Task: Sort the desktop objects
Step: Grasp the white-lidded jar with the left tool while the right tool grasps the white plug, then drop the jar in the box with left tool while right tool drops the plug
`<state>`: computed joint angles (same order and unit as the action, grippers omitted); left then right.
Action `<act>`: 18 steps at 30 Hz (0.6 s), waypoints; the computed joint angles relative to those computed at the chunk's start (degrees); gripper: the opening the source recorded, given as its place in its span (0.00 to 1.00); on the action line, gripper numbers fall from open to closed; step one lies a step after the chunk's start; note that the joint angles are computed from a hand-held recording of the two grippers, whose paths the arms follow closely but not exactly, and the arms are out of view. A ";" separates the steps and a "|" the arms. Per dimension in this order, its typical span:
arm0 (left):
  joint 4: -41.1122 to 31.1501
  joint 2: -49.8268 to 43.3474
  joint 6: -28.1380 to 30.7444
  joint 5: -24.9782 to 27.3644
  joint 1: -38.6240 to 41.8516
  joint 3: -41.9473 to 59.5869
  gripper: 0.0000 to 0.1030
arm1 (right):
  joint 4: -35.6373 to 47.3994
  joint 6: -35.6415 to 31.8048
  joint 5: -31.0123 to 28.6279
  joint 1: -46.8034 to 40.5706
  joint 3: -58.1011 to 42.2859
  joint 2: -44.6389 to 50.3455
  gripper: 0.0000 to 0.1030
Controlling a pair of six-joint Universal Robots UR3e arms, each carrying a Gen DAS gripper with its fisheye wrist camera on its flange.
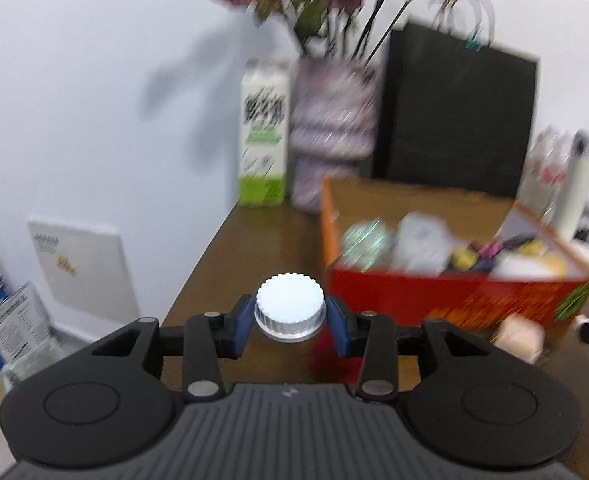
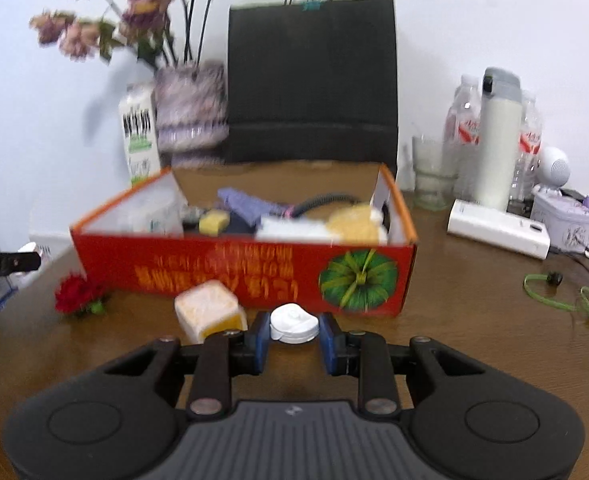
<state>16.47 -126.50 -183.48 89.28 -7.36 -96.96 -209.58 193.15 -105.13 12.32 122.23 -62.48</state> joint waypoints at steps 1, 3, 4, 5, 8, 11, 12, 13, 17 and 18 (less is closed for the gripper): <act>0.28 0.36 -0.68 -0.52 -0.52 0.61 0.39 | -0.50 -0.60 0.05 0.02 -0.52 0.03 0.25; -0.26 0.12 -2.35 -1.94 -1.57 3.14 0.39 | -0.50 -1.61 0.43 -0.07 -2.55 0.45 0.25; -1.01 -0.41 -2.89 -2.15 -2.26 4.84 0.39 | -0.09 -1.94 0.93 -0.36 -3.80 0.80 0.25; -2.48 -1.60 -3.33 -1.95 -3.24 7.82 0.39 | 0.59 -2.18 1.47 -0.74 -5.56 1.40 0.24; -6.29 -6.33 -5.79 -0.48 -5.54 17.10 0.39 | 2.03 -2.16 2.82 -1.82 -10.24 3.30 0.25; -11.09 -11.95 -7.14 1.10 -6.65 27.46 0.39 | 3.25 -2.30 4.29 -2.89 -14.75 5.52 0.24; -12.71 -13.99 -7.38 1.66 -6.80 31.14 0.39 | 3.87 -2.46 4.80 -3.19 -16.39 6.34 0.24; -14.51 -15.91 -7.66 2.30 -6.83 34.69 0.39 | 4.58 -2.70 5.50 -3.65 -18.30 7.38 0.24; -22.30 -23.05 -6.86 3.29 -6.50 47.77 0.39 | 8.07 -4.10 7.15 -4.80 -25.76 11.66 0.25; -25.33 -25.59 -6.44 4.06 -6.53 52.58 0.39 | 9.13 -4.58 7.39 -5.00 -27.55 12.66 0.24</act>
